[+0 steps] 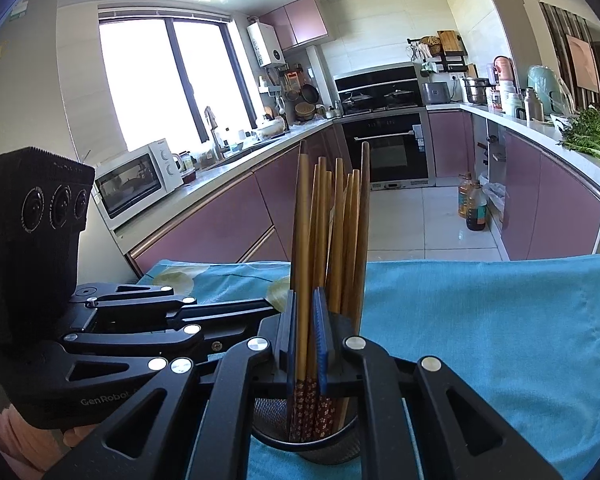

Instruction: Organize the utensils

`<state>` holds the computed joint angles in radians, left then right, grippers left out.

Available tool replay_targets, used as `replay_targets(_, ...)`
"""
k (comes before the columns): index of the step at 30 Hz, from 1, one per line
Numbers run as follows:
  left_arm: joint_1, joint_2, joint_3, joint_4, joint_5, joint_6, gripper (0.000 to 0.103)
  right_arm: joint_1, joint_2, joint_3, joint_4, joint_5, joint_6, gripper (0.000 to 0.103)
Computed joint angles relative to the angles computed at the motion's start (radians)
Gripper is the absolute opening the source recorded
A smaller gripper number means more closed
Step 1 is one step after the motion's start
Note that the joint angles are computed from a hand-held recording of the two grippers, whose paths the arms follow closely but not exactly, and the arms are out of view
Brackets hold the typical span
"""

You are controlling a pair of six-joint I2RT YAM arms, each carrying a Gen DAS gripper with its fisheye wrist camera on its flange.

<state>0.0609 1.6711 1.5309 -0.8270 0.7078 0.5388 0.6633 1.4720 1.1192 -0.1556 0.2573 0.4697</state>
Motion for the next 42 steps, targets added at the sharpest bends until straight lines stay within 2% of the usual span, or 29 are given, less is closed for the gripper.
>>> replay_targets(2,0.017,-0.007,-0.019,0.018,0.010,-0.015,0.012,0.004,-0.008,-0.011,0.002,0.004,0.005,0.011)
replay_targets(6,0.074,-0.057,-0.091,0.081,0.054,-0.041,0.028,0.022,-0.026,-0.029,0.005,0.013,0.005,0.019)
replay_targets(8,0.111,-0.100,-0.148,0.141,0.072,-0.061,0.033,0.039,-0.038,-0.039,0.009,0.031,0.001,0.028)
replay_targets(9,0.130,-0.127,-0.184,0.181,0.079,-0.076,0.043,0.053,-0.045,-0.046,0.011,0.049,-0.003,0.031)
replay_targets(11,0.170,-0.177,-0.252,0.259,0.087,-0.109,0.058,0.079,-0.054,-0.057,0.019,0.084,-0.009,0.048)
replay_targets(12,0.191,-0.203,-0.286,0.297,0.093,-0.121,0.065,0.092,-0.055,-0.058,0.022,0.100,-0.012,0.052)
replay_targets(13,0.208,-0.223,-0.311,0.328,0.096,-0.132,0.069,0.106,-0.057,-0.060,0.021,0.123,-0.014,0.060)
replay_targets(14,0.229,-0.254,-0.355,0.386,0.092,-0.154,0.080,0.127,-0.055,-0.062,0.019,0.159,-0.015,0.069)
replay_targets(15,0.246,-0.279,-0.387,0.430,0.086,-0.174,0.089,0.141,-0.055,-0.065,0.020,0.180,-0.013,0.072)
replay_targets(17,0.283,-0.328,-0.452,0.513,0.081,-0.198,0.096,0.169,-0.053,-0.074,0.026,0.221,-0.013,0.079)
replay_targets(18,0.301,-0.349,-0.483,0.554,0.079,-0.210,0.097,0.181,-0.051,-0.074,0.025,0.242,-0.014,0.081)
replay_targets(20,0.337,-0.374,-0.511,0.581,0.091,-0.218,0.097,0.217,-0.045,-0.076,0.026,0.316,-0.016,0.097)
replay_targets(32,0.507,-0.484,-0.652,0.685,0.143,-0.256,0.097,0.375,-0.029,-0.098,0.072,0.589,-0.023,0.097)
replay_targets(42,0.582,-0.551,-0.736,0.764,0.171,-0.285,0.097,0.445,-0.015,-0.097,0.123,0.693,-0.062,0.097)
